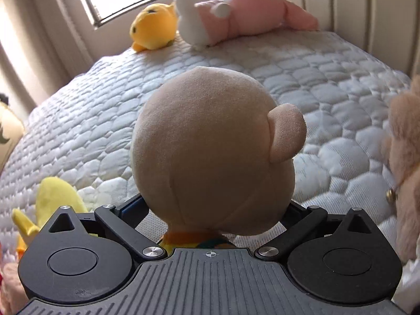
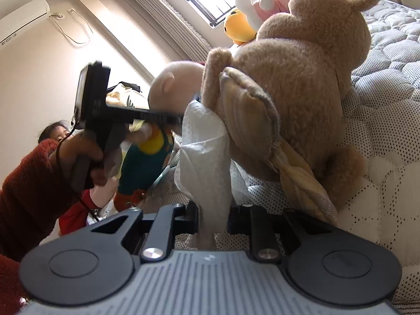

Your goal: Organize soft objects

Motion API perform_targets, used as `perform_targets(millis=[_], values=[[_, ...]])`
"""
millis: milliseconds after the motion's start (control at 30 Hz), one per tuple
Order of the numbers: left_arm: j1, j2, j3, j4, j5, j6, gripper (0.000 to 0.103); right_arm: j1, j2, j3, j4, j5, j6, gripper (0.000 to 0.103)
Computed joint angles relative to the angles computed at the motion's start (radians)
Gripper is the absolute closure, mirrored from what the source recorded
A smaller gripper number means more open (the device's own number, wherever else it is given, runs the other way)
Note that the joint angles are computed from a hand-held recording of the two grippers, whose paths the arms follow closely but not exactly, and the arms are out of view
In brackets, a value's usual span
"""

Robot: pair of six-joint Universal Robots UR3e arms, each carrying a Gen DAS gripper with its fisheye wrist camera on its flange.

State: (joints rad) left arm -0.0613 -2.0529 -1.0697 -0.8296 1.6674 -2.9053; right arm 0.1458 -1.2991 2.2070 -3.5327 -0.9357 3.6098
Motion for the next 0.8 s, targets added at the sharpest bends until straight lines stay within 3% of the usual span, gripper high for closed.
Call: perform_targets(millis=[67,167,233,333,467,533,633,800], values=[[0.006,-0.032,0.049,-0.072,-0.019,-0.051,0.001,0.013,-0.002,-0.003,0.007,-0.018,0.0,0.08],[0.049,-0.019,0.061,-0.18,-0.148,-0.084,0.001,0.027,-0.022,-0.003,0.031,-0.042,-0.003,0.08],[0.056,0.052,-0.051,-0.099,-0.174,-0.074,0.001,0.027,-0.048,0.005,0.054,-0.053,-0.01,0.08],[0.151,0.2,-0.243,0.024,-0.374,-0.12,0.001,0.012,-0.106,0.018,0.112,-0.051,-0.027,0.08],[0.305,0.377,-0.445,0.142,-0.608,-0.226,0.0,0.081,-0.101,-0.083,0.196,-0.134,-0.022,0.081],[0.34,0.428,-0.517,0.203,-0.611,-0.231,0.0,0.116,-0.099,-0.126,0.23,-0.182,-0.032,0.081],[0.321,0.47,-0.593,0.257,-0.49,-0.181,0.0,0.159,-0.122,-0.188,0.287,-0.248,-0.066,0.085],[0.326,0.505,-0.662,0.182,-0.475,-0.075,0.0,0.193,-0.133,-0.331,0.396,-0.294,-0.116,0.086]])
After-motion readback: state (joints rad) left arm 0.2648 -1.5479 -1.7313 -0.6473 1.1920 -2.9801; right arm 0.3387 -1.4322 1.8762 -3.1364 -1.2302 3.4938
